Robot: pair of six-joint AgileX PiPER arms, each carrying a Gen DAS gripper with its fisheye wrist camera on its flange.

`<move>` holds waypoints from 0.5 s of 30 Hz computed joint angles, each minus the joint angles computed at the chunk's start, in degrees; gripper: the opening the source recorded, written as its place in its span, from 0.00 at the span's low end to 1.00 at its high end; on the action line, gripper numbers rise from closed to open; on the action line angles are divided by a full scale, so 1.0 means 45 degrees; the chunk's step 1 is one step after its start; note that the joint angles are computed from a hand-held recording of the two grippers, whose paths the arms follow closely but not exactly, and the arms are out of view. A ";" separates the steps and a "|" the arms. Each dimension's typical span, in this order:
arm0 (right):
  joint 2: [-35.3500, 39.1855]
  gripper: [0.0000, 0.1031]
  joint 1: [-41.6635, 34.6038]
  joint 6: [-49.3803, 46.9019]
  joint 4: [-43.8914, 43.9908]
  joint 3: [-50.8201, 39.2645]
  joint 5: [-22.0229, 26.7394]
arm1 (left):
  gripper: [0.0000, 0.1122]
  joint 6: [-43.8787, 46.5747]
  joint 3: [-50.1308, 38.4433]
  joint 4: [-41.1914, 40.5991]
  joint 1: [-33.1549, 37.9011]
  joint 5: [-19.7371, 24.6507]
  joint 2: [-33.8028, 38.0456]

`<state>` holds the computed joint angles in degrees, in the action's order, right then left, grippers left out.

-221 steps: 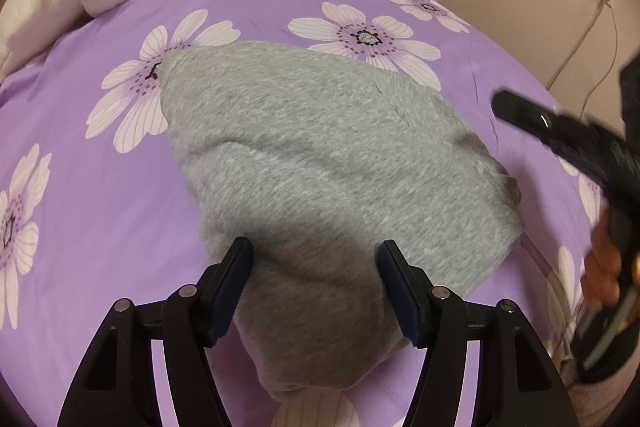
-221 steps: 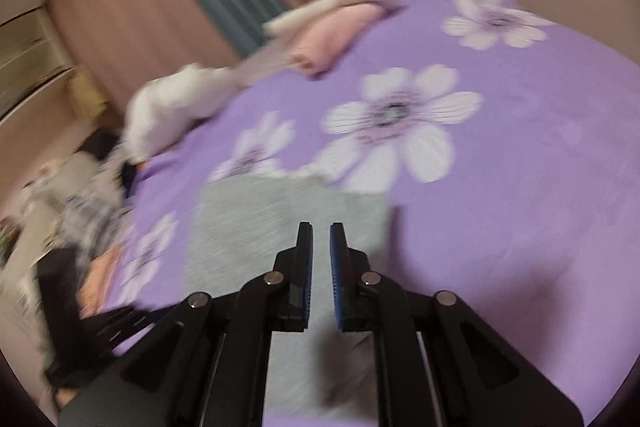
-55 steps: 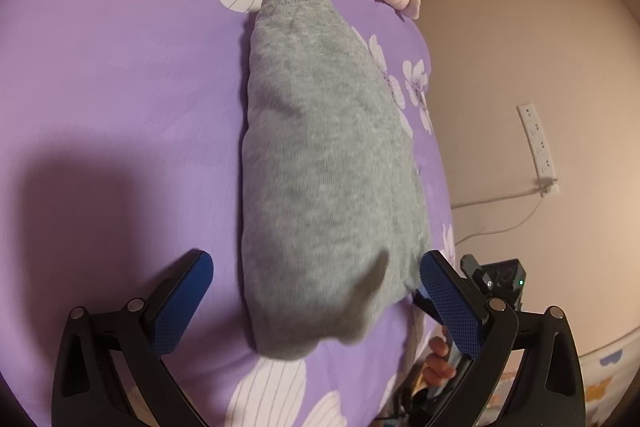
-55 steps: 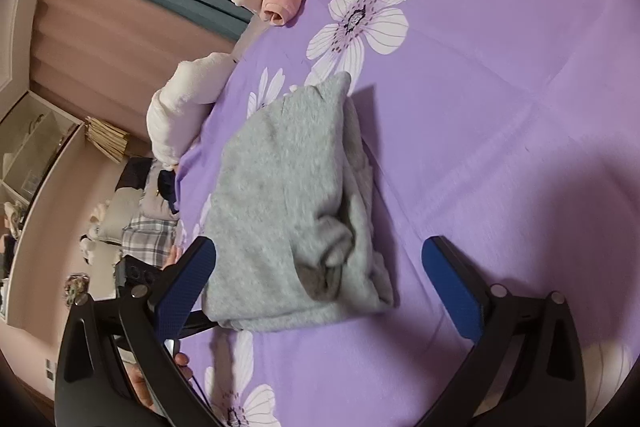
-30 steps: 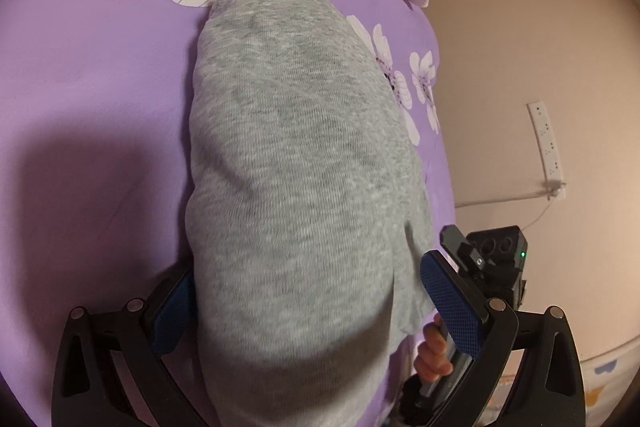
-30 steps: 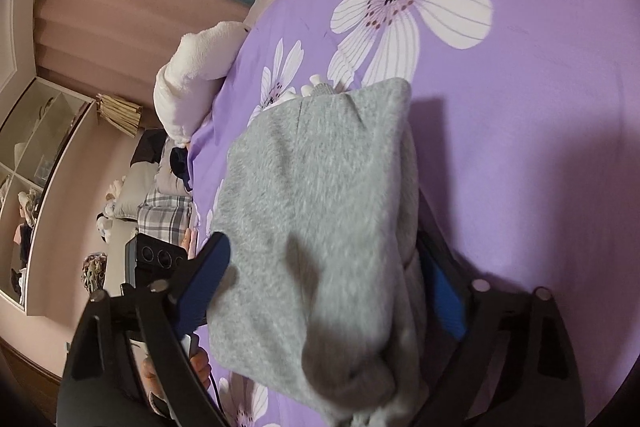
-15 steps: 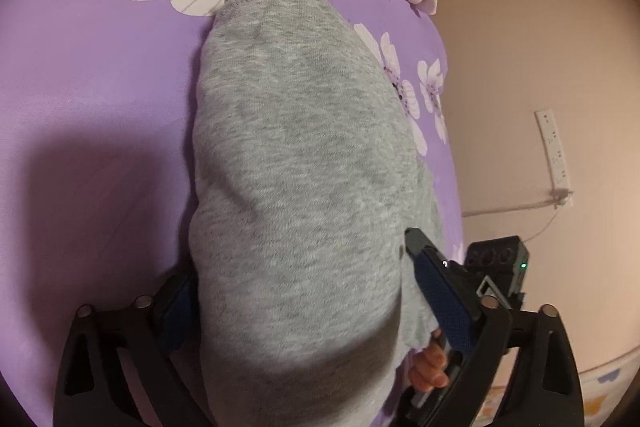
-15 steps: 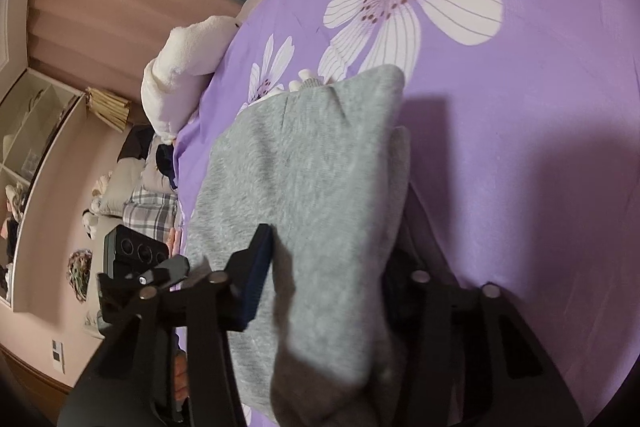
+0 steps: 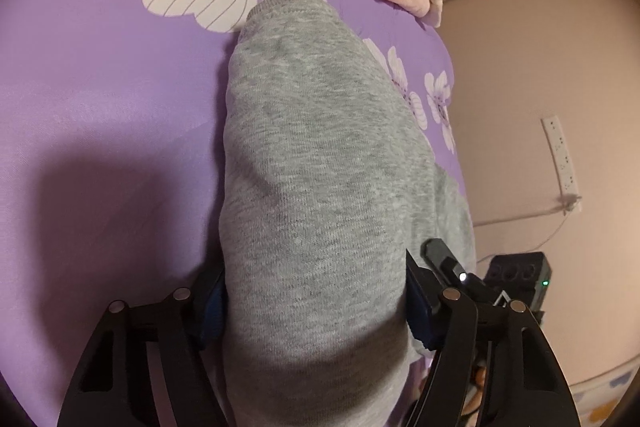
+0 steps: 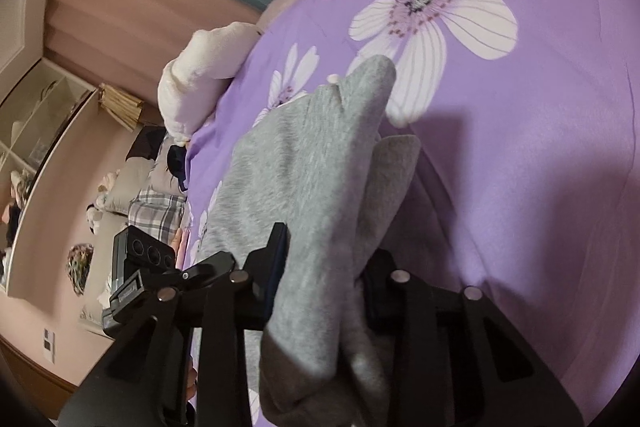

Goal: Fold small clothes

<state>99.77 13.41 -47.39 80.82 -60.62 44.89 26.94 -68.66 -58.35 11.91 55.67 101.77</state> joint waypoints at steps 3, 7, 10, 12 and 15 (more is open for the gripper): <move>-0.0301 0.27 0.0296 -0.0174 -0.0039 0.0078 -0.0469 | 0.62 -0.0134 0.0019 0.0416 -0.0300 -0.0410 -0.0324; -0.0891 0.26 0.0780 -0.0435 -0.0117 0.0278 -0.1205 | 0.62 -0.0282 0.0127 0.0992 -0.0677 -0.0915 -0.0854; -0.1272 0.26 0.1103 -0.0385 -0.0244 0.0414 -0.1616 | 0.62 -0.0280 0.0314 0.1279 -0.0770 -0.1136 -0.1252; -0.1466 0.26 0.1166 -0.0596 -0.0081 0.0582 -0.1656 | 0.62 -0.0460 0.0375 0.1587 -0.0876 -0.1312 -0.1528; -0.1703 0.26 0.1311 -0.0643 -0.0036 0.0795 -0.1682 | 0.62 -0.0694 0.0546 0.1946 -0.0823 -0.1342 -0.1922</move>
